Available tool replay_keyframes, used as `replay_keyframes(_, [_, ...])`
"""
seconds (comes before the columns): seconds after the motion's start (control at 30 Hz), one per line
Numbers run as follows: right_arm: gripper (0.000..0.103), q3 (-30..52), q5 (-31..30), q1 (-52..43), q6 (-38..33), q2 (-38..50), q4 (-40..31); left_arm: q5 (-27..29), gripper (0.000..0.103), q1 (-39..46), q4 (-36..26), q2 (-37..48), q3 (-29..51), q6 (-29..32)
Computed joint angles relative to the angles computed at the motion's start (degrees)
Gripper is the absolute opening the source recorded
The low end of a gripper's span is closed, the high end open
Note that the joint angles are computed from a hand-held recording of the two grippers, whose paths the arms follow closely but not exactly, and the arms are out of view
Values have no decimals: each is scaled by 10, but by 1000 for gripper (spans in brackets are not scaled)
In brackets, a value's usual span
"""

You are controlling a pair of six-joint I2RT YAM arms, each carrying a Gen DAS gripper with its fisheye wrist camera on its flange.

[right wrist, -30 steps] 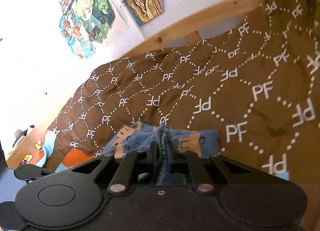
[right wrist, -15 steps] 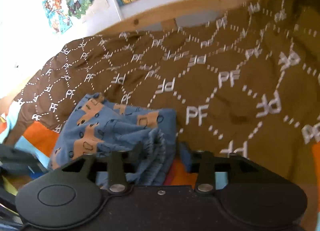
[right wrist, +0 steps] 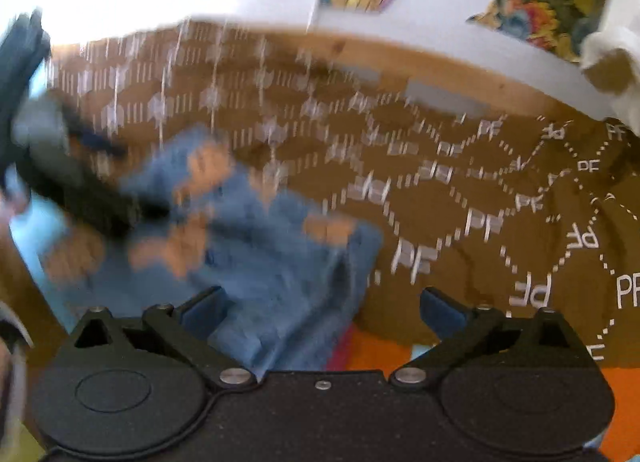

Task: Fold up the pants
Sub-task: 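Open both tools and pull them back from the folded pants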

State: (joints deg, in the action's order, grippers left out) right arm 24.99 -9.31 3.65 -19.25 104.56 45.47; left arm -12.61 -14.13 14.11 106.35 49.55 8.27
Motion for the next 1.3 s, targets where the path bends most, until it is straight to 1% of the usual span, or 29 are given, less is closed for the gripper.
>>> replay_keyframes(0.07, [102, -8, -8, -7, -17, 5, 11, 14, 96, 11, -6, -3, -6, -14])
replay_keyframes(0.17, [102, -10, -27, -19, -30, -25, -22, 48, 96, 32, -36, -37, -14, -34])
replay_keyframes(0.2, [102, -15, -37, -25, -32, -36, -19, 53, 96, 36, -39, -55, -23, -35])
replay_keyframes(0.27, [102, -37, -60, -39, -23, -47, 24, 55, 96, 41, -24, -77, -35, -29])
replay_keyframes(0.3, [102, -47, -60, -41, -12, -49, 47, 50, 97, 41, -20, -78, -32, -24])
replay_keyframes(0.37, [102, -50, -41, -36, 22, -35, 99, 34, 97, 35, -34, -64, -7, -17])
replay_keyframes(0.43, [102, -38, -20, -29, 44, -4, 135, 27, 99, 32, -62, -37, 34, -26])
replay_keyframes(0.53, [102, 8, 41, -12, 60, 51, 139, 41, 101, 37, -88, 3, 81, -57])
replay_keyframes(0.57, [102, 27, 57, -10, 65, 63, 116, 43, 103, 40, -98, 16, 98, -67])
replay_keyframes(0.6, [102, 50, 70, -11, 72, 73, 77, 46, 103, 43, -102, 25, 107, -74])
replay_keyframes(0.63, [102, 66, 72, -15, 80, 83, 54, 54, 103, 48, -109, 34, 119, -82])
replay_keyframes(0.7, [102, 71, 49, -31, 100, 87, 42, 69, 103, 59, -126, 49, 139, -104])
replay_keyframes(0.8, [102, 68, 49, -36, 108, 73, 37, 85, 103, 68, -158, 54, 160, -140])
replay_keyframes(0.9, [102, 55, 26, -40, 116, 35, 6, 88, 103, 70, -154, 23, 130, -152])
replay_keyframes(0.97, [102, 53, -15, -50, 111, -5, -56, 97, 103, 71, -145, -12, 91, -151])
replay_keyframes(1.07, [102, 33, -69, -62, 107, -65, -126, 117, 103, 73, -145, -69, 29, -145])
replay_keyframes(1.1, [102, 28, -78, -62, 104, -77, -144, 124, 103, 74, -145, -83, 12, -143])
replay_keyframes(1.17, [102, 28, -73, -56, 95, -92, -186, 131, 103, 71, -147, -106, -20, -139])
replay_keyframes(1.23, [102, 39, -64, -49, 76, -86, -218, 133, 103, 64, -156, -114, -41, -134])
replay_keyframes(1.27, [102, 55, -63, -49, 59, -78, -252, 128, 103, 58, -160, -112, -48, -129])
replay_keyframes(1.3, [102, 68, -77, -57, 46, -71, -278, 118, 103, 52, -164, -107, -53, -125])
